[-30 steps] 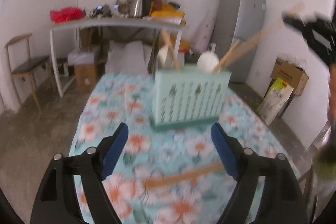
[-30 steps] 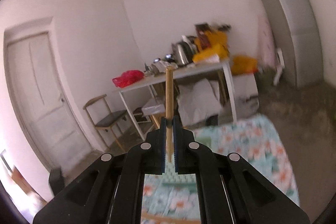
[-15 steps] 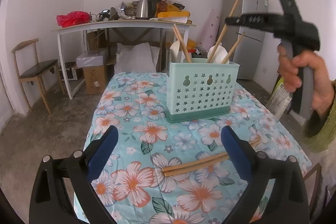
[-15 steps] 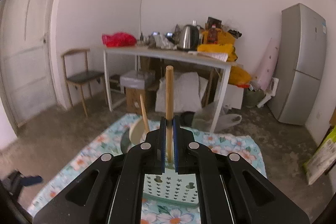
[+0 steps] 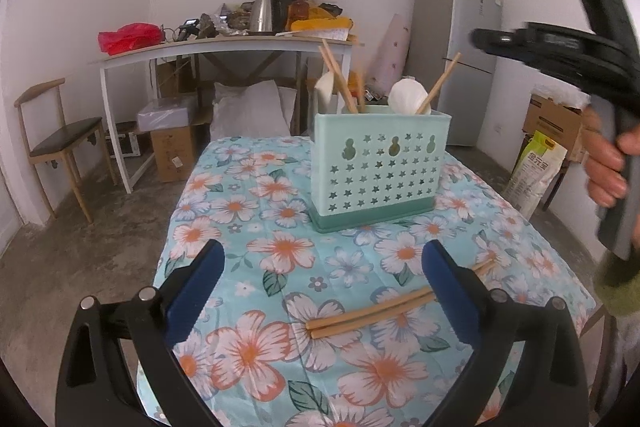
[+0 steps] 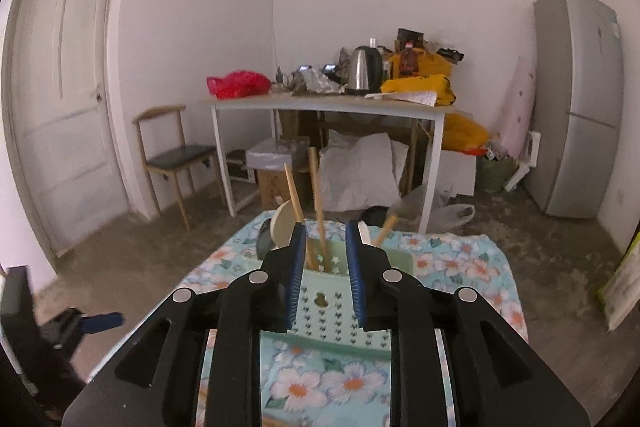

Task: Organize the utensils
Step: 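Lower the right gripper's chopstick into the holder and open it, then move both grippers to the chopstick pile and close the left on one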

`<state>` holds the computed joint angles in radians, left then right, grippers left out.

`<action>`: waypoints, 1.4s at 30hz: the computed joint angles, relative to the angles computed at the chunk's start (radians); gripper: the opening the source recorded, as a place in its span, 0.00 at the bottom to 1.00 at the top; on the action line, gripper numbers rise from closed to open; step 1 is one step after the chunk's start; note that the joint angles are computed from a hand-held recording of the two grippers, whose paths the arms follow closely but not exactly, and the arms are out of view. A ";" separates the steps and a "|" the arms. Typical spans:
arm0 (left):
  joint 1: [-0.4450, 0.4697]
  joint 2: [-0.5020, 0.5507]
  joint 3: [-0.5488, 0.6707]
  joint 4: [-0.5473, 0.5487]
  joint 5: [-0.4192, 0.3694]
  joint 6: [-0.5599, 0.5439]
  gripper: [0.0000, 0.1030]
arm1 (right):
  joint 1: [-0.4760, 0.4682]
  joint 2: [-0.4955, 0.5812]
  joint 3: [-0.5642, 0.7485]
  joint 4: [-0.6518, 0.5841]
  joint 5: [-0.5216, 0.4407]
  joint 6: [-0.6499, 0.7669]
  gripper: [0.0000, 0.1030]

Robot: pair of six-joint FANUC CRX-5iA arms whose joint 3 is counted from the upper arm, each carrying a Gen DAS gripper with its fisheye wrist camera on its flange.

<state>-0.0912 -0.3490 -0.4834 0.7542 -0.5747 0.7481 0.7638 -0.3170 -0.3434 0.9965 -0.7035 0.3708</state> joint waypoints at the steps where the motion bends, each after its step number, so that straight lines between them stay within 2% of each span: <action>1: -0.004 0.001 0.000 0.003 -0.001 -0.004 0.94 | 0.006 -0.021 -0.014 -0.010 -0.005 -0.012 0.23; 7: -0.023 0.016 0.002 0.039 -0.023 -0.081 0.94 | 0.047 -0.120 -0.067 -0.158 -0.129 -0.094 0.32; 10: -0.035 0.030 0.007 0.051 -0.057 -0.130 0.94 | 0.053 -0.137 -0.065 -0.320 -0.215 -0.094 0.35; 13: -0.063 0.044 0.009 0.044 -0.075 -0.183 0.94 | 0.039 -0.141 -0.072 -0.445 -0.256 -0.120 0.35; 16: -0.096 0.060 0.021 0.000 -0.084 -0.211 0.82 | 0.012 -0.163 -0.100 -0.580 -0.247 -0.149 0.36; 17: -0.109 0.068 0.030 -0.031 -0.086 -0.206 0.79 | 0.009 -0.169 -0.108 -0.608 -0.246 -0.153 0.37; 19: -0.146 0.085 0.053 -0.129 -0.073 -0.199 0.64 | 0.006 -0.167 -0.115 -0.658 -0.248 -0.148 0.37; 21: -0.188 0.102 0.073 -0.250 -0.045 -0.193 0.56 | 0.005 -0.161 -0.118 -0.697 -0.242 -0.130 0.37; 25: -0.256 0.132 0.119 -0.493 -0.001 -0.150 0.40 | -0.006 -0.172 -0.145 -0.731 -0.211 -0.120 0.37; 29: -0.313 0.170 0.168 -0.715 0.026 -0.090 0.31 | -0.023 -0.176 -0.156 -0.753 -0.183 -0.104 0.37; 36: -0.348 0.180 0.176 -0.813 0.060 -0.081 0.15 | -0.033 -0.191 -0.169 -0.762 -0.160 -0.103 0.37; 42: -0.376 0.169 0.182 -0.885 0.065 -0.077 0.11 | -0.032 -0.209 -0.189 -0.762 -0.141 -0.107 0.37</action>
